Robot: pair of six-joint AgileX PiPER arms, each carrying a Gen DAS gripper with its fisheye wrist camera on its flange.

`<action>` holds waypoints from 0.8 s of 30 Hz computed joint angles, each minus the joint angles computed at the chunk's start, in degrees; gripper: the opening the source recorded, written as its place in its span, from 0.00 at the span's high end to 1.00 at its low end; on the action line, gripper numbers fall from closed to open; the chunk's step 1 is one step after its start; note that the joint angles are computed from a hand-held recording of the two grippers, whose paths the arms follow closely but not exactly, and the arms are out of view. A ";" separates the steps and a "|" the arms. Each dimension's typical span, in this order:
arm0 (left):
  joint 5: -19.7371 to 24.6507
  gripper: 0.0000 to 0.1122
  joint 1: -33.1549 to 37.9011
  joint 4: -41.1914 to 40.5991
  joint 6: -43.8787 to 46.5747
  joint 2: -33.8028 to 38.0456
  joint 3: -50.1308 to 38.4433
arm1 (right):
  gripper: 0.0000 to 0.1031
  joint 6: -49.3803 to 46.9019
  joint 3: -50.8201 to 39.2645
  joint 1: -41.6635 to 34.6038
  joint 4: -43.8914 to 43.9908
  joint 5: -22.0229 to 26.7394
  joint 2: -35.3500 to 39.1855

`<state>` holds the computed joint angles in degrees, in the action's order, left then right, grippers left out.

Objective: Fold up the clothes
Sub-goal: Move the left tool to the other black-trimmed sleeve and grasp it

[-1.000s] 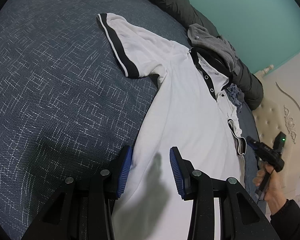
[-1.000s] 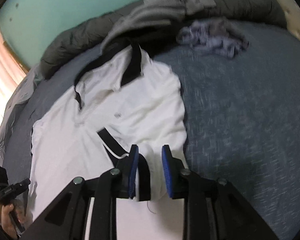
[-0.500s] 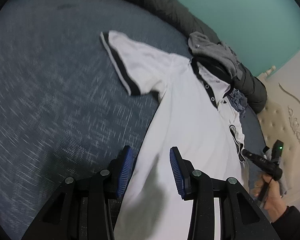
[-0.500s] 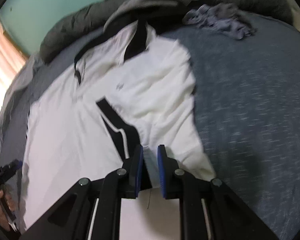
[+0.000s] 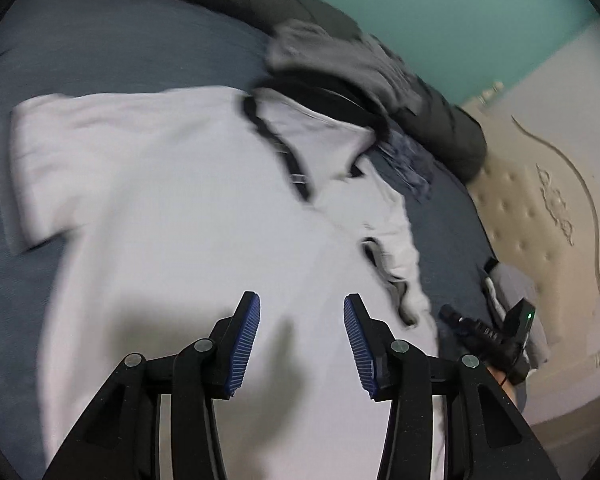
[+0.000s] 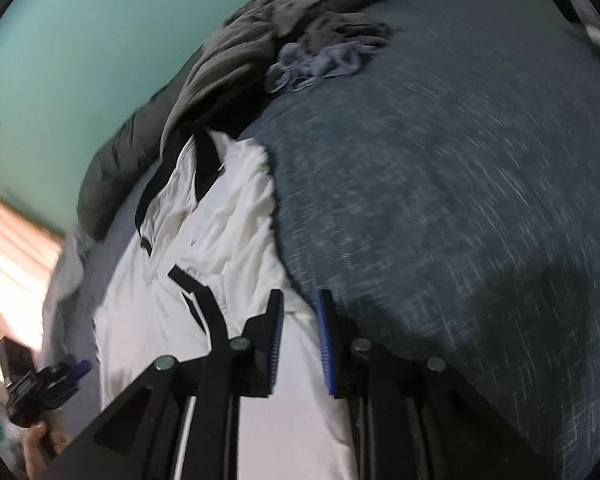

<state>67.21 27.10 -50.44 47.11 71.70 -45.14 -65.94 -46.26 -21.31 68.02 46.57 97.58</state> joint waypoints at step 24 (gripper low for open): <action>-24.57 0.78 -36.09 -3.05 -11.65 23.36 -11.41 | 0.89 -5.42 -4.87 0.79 2.63 6.59 9.01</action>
